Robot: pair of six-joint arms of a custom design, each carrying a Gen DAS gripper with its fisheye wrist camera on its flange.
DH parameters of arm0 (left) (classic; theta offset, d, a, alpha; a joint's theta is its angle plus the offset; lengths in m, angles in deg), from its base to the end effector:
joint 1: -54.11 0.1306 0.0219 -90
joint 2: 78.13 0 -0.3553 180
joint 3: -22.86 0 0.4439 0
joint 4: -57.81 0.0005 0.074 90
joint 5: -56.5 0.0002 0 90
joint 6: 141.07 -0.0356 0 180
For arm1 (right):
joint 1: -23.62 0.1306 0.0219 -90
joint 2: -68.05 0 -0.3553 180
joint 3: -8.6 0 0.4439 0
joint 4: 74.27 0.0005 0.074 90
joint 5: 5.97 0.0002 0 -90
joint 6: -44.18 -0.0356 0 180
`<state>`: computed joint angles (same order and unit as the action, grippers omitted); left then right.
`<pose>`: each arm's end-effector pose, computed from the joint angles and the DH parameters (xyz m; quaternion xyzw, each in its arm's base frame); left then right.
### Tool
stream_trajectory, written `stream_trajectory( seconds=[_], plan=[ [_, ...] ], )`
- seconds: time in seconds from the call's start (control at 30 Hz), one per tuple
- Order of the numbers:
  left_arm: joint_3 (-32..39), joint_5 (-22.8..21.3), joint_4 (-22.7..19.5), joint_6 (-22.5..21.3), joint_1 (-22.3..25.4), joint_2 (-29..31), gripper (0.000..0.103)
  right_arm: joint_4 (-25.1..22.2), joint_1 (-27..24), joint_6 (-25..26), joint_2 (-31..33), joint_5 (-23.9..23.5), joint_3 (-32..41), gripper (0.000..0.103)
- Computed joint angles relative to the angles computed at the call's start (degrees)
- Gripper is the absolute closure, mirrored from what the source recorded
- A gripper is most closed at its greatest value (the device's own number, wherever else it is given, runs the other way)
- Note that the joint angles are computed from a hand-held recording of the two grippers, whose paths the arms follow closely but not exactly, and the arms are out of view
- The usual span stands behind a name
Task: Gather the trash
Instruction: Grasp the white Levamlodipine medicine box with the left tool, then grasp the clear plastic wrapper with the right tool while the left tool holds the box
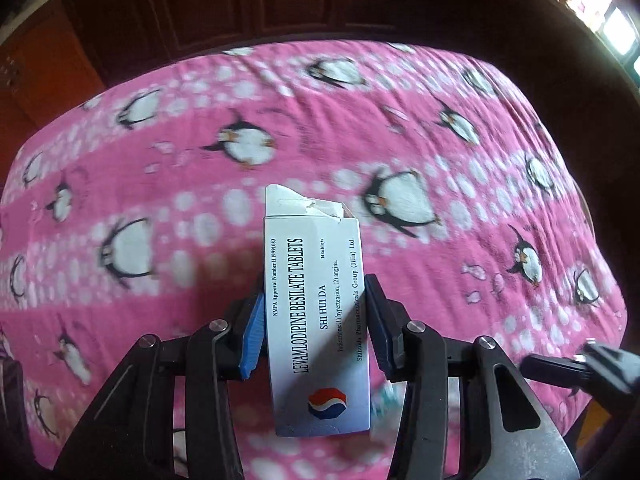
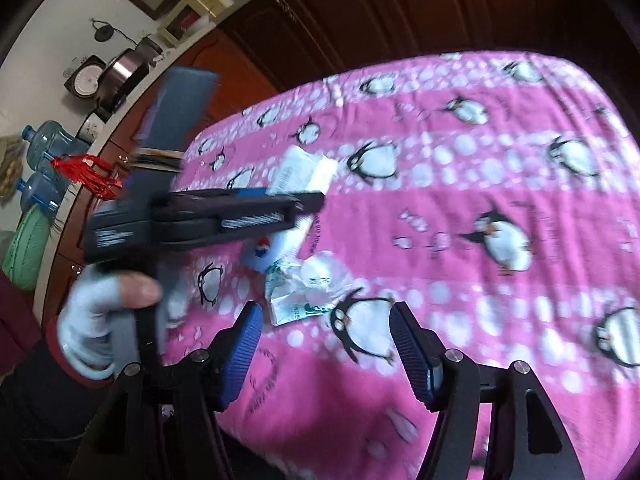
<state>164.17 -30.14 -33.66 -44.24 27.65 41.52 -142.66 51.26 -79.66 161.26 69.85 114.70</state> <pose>0.5788 -0.2910 0.5003 0.1728 0.9688 -0.0778 0.1596 0.4708 0.2559 0.4948 0.0147 0.9483 0.2517 0.1927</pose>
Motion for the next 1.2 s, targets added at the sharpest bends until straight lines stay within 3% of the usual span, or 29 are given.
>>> stream_trajectory(
  seconds=[0.1,0.23,0.27,0.3,0.33,0.4,0.5,0.83,1.2],
  plan=[
    [-1.8,0.0,0.9,0.3,1.5,-1.9,0.06,0.5,0.3,-0.7,2.7,-2.1,1.5,0.04],
    [-5.0,0.6,2.2,0.6,3.1,-4.7,0.06,-0.1,1.5,0.2,7.0,-1.0,5.6,0.04],
    [-5.6,0.8,2.4,0.6,3.4,-5.2,0.06,-0.8,1.8,0.5,7.7,-0.1,6.4,0.044],
    [-6.1,0.9,2.6,0.7,3.5,-5.5,0.06,-2.2,2.2,0.6,8.7,1.1,7.4,0.061],
    [-6.4,1.0,2.8,0.8,3.6,-5.9,0.06,-2.3,2.4,0.3,9.0,1.2,7.6,0.067],
    [-6.9,1.6,2.9,0.6,3.9,-6.5,0.06,-1.2,2.5,0.2,8.4,1.3,6.6,0.079],
    [-7.0,1.8,3.4,0.4,3.3,-6.9,0.06,0.2,2.0,0.3,6.5,2.1,5.1,0.088],
    [-3.0,2.4,3.2,0.9,-0.3,-5.2,0.06,1.5,-1.0,0.5,-2.2,6.1,0.5,0.089],
    [5.5,2.4,1.0,0.2,-4.9,-1.2,0.06,-0.3,-4.7,0.6,-10.2,10.8,-2.7,0.089]
  ],
)
